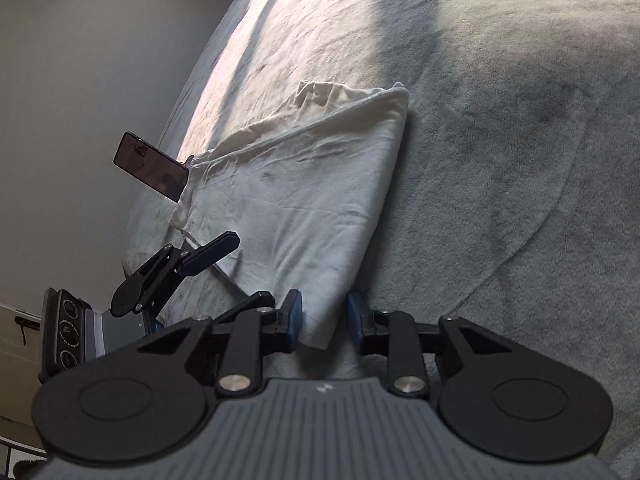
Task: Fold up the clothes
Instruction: 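Pinch the folded pants edge with the right gripper while the left gripper presses it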
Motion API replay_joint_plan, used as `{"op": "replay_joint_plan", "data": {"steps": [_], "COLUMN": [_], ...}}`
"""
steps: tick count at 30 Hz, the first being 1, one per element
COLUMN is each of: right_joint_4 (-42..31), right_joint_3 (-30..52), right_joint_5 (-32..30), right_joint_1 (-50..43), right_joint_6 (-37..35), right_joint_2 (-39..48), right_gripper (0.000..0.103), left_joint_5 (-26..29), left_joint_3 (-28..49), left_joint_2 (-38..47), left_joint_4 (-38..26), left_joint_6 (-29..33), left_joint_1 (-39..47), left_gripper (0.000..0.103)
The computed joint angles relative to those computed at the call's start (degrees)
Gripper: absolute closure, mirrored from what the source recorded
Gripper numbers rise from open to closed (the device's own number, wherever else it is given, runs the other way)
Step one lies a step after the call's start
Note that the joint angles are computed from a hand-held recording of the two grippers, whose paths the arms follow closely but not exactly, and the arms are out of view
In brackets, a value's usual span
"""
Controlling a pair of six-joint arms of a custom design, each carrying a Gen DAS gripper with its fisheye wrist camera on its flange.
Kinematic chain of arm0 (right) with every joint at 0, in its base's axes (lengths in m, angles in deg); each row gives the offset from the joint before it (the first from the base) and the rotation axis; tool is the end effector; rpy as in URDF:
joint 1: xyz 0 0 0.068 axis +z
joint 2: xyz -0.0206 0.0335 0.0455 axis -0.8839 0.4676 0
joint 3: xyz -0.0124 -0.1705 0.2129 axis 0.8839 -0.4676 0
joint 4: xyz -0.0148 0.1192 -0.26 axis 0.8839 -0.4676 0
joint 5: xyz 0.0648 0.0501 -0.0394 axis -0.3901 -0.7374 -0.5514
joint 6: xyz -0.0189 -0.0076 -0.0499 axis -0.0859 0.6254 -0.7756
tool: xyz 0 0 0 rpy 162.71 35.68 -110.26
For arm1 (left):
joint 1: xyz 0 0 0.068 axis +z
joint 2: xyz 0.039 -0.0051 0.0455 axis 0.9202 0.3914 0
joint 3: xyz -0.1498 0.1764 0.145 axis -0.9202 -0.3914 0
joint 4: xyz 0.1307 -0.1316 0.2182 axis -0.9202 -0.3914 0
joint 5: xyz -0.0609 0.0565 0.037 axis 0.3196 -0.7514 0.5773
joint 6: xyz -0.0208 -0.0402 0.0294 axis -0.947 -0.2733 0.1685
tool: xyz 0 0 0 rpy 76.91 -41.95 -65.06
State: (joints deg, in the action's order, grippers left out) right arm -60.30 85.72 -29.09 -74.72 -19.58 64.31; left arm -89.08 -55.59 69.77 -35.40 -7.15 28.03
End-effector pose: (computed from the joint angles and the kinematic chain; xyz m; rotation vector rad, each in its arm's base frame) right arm 0.3197 -0.0431 0.0447 -0.2570 2.6538 1.2333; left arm 0.1961 -0.1497 0.0410 0.6193 2.0933 -0.1795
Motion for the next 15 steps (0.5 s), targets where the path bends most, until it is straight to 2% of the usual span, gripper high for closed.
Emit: {"op": "replay_joint_plan", "data": {"steps": [6, 10, 11, 12, 15], "right_joint_4": [-3.9, -6.7, -7.0, -7.4, -6.3], "right_joint_3": [2.0, 3.4, 3.7, 4.0, 4.1], "right_joint_5": [-2.7, -4.5, -4.6, -4.8, -5.3], "right_joint_1": [-1.2, -1.6, -1.5, -1.4, -1.2], "right_joint_6": [-0.9, -2.1, -2.2, -2.3, -1.1], "right_joint_2": [0.5, 0.4, 0.5, 0.6, 1.0], "right_gripper": [0.096, 0.096, 0.096, 0.096, 0.096], "left_joint_5": [-1.8, -7.2, -8.8, -10.4, -15.0], "left_joint_3": [2.2, 5.7, 6.9, 8.3, 12.0], "left_joint_2": [1.4, 5.3, 6.1, 6.8, 9.1], "left_joint_4": [0.4, 0.7, -0.5, -2.3, -6.6], "left_joint_6": [3.8, 6.1, 6.0, 5.4, 4.1], "left_joint_1": [-7.5, -11.5, -12.2, -12.6, -13.8], "left_gripper": [0.036, 0.038, 0.046, 0.059, 0.074]}}
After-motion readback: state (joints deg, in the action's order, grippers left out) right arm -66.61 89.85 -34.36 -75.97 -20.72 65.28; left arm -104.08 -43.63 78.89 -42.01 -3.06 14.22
